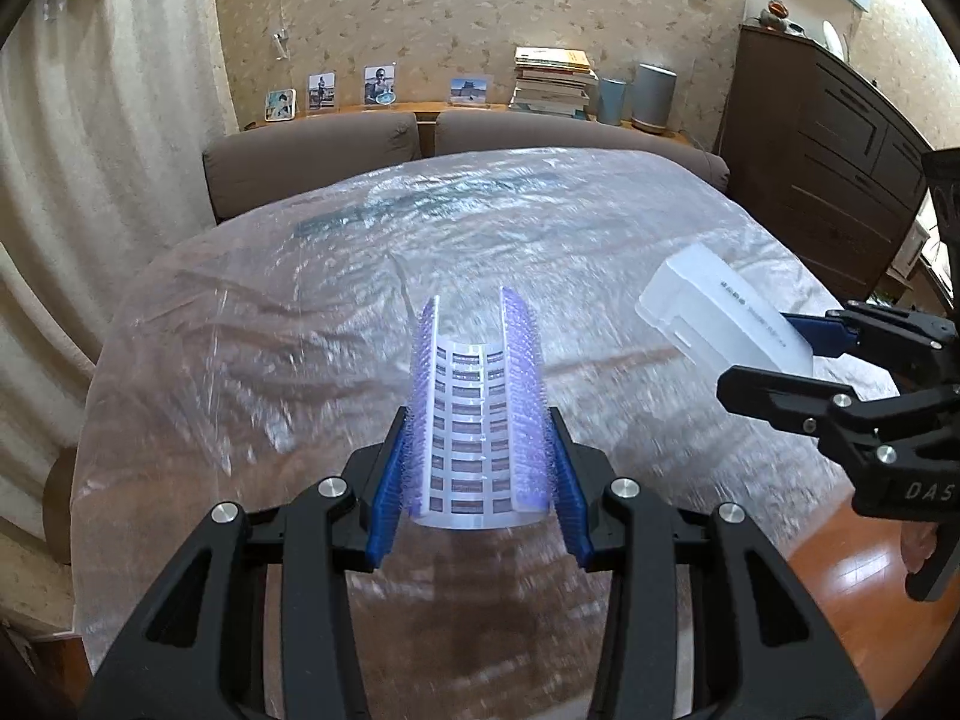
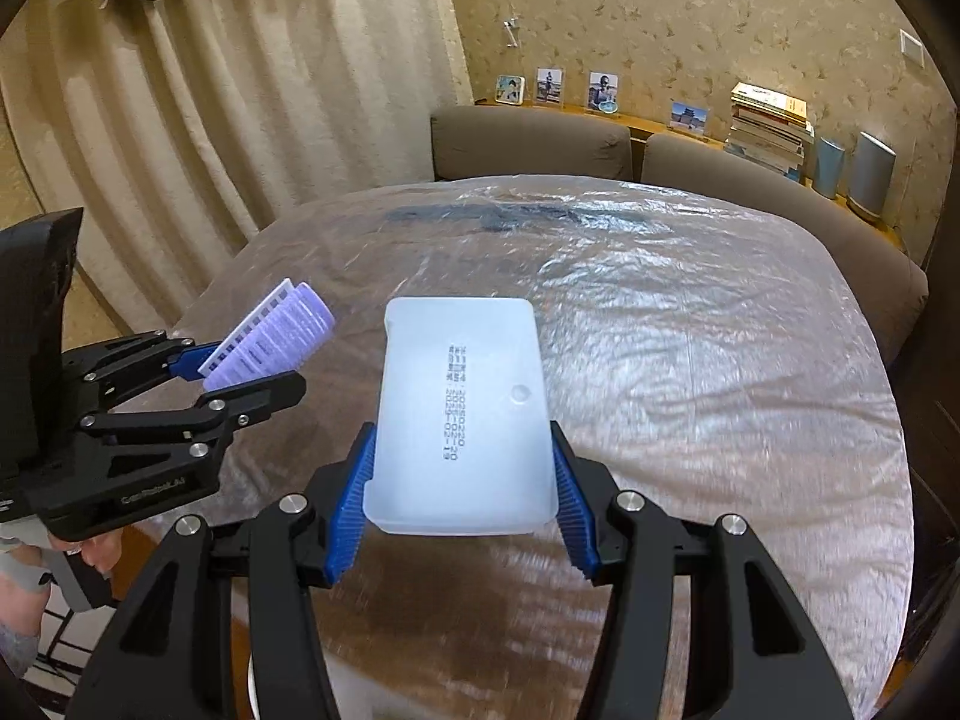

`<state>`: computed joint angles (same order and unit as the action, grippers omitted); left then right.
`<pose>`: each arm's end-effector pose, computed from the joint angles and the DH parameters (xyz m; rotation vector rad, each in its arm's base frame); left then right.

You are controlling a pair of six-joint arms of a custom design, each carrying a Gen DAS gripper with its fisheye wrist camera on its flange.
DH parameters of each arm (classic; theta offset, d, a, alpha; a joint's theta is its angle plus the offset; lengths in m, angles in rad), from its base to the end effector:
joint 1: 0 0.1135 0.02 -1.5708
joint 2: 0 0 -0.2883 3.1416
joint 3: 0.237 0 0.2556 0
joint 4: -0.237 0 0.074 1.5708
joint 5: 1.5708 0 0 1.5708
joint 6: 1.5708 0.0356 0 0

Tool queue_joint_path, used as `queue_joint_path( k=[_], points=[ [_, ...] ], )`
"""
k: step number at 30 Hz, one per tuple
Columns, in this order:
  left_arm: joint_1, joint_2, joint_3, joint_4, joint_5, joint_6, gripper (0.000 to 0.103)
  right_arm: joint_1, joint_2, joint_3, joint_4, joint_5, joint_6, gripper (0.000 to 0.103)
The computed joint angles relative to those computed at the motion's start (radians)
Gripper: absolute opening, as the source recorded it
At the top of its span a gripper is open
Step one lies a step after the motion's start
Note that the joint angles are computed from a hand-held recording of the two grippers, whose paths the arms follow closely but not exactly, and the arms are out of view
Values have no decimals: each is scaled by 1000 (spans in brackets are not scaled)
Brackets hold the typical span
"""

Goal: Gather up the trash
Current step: 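Carry the roller and white plastic box off the table over the bin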

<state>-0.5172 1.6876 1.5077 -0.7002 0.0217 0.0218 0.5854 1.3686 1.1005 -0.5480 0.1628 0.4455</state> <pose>0.3287 -0.1879 0.3299 0.6659 2.3746 -0.2435 0.2469 0.1567 0.3085 -0.0900 2.3918 0.2976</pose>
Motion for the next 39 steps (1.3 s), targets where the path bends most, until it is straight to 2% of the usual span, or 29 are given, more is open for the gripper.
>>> queue_joint_path(
  k=[23, 39],
  points=[
    [-111, -307, -282, -68, -46, -56, 44, 292, -283, -185, -129, 61, 193, 53],
    [-231, -404, -434, -121, -109, -108, 44, 532, -341, -258, -214, 112, 375, 53]
  ],
)
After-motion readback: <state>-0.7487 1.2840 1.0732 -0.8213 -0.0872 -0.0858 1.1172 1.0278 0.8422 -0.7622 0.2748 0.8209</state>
